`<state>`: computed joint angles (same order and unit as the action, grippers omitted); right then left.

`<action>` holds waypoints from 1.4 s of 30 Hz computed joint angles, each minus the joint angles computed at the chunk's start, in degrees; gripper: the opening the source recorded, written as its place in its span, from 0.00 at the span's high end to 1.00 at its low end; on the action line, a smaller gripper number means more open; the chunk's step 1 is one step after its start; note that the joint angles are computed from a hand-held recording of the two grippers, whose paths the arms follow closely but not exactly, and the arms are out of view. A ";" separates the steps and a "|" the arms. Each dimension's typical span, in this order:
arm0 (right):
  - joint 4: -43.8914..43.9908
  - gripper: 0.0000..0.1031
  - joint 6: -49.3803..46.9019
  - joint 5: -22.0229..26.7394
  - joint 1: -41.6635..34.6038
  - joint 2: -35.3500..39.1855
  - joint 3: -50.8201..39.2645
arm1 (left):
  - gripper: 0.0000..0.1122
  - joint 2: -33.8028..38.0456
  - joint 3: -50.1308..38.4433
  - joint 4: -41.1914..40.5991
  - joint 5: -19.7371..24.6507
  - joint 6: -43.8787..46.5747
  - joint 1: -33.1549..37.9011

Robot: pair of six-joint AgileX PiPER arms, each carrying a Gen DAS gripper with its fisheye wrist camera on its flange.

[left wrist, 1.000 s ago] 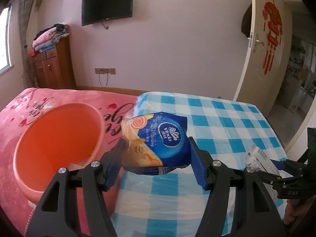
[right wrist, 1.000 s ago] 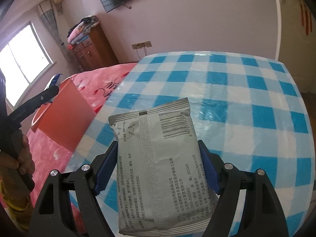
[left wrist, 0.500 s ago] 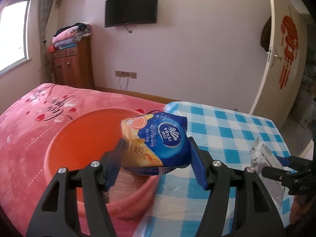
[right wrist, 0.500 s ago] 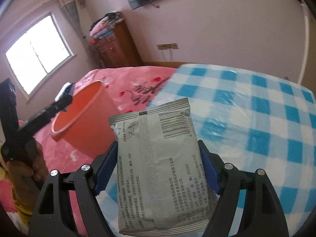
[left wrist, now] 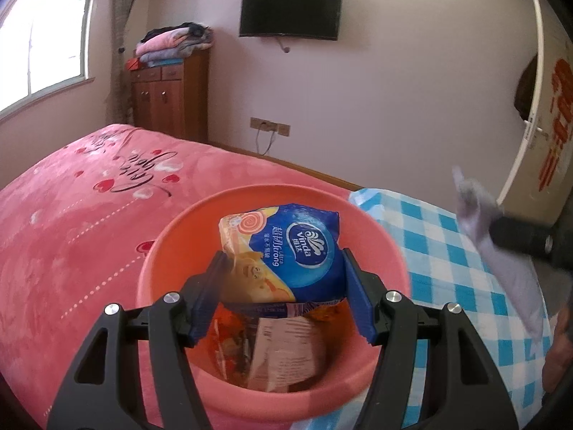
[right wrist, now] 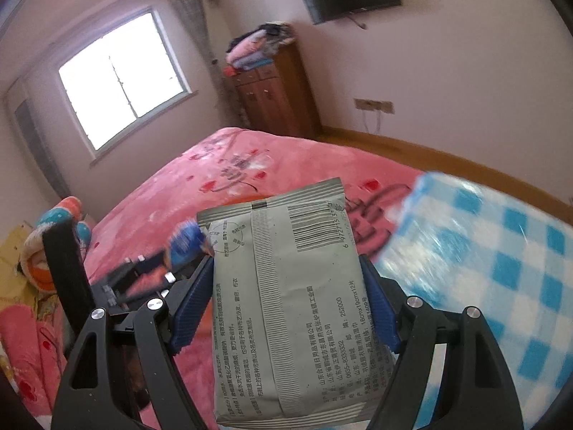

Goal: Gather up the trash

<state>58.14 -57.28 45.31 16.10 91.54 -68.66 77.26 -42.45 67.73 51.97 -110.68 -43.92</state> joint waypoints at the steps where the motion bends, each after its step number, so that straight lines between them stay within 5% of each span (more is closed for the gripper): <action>1: -0.72 0.25 1.28 -0.78 1.71 1.07 -1.73 | 0.43 -0.07 0.20 -0.06 -0.69 0.11 0.87; 7: -4.31 0.23 7.80 -5.23 9.07 7.72 -9.30 | 0.39 -0.06 2.24 0.06 -3.73 -0.87 4.59; 10: 0.26 0.10 7.04 -2.72 8.56 11.01 -11.18 | 0.33 0.42 2.37 -0.19 -3.50 -1.65 4.72; 13: 3.53 0.10 6.11 -1.59 7.70 11.59 -10.76 | 0.26 -0.07 3.53 0.17 -3.71 -3.06 5.09; 22: 5.85 0.10 -2.36 -8.32 2.28 2.35 1.45 | 0.17 -0.82 4.25 2.96 0.30 -7.65 0.52; 30: 10.35 0.10 -12.78 -13.91 -5.27 -6.17 12.36 | 0.15 5.03 -3.57 2.29 6.71 -4.86 -6.15; 42: 14.58 0.10 -22.99 -11.75 -24.91 -14.38 22.54 | 0.13 17.91 -19.27 2.23 7.84 0.43 -13.16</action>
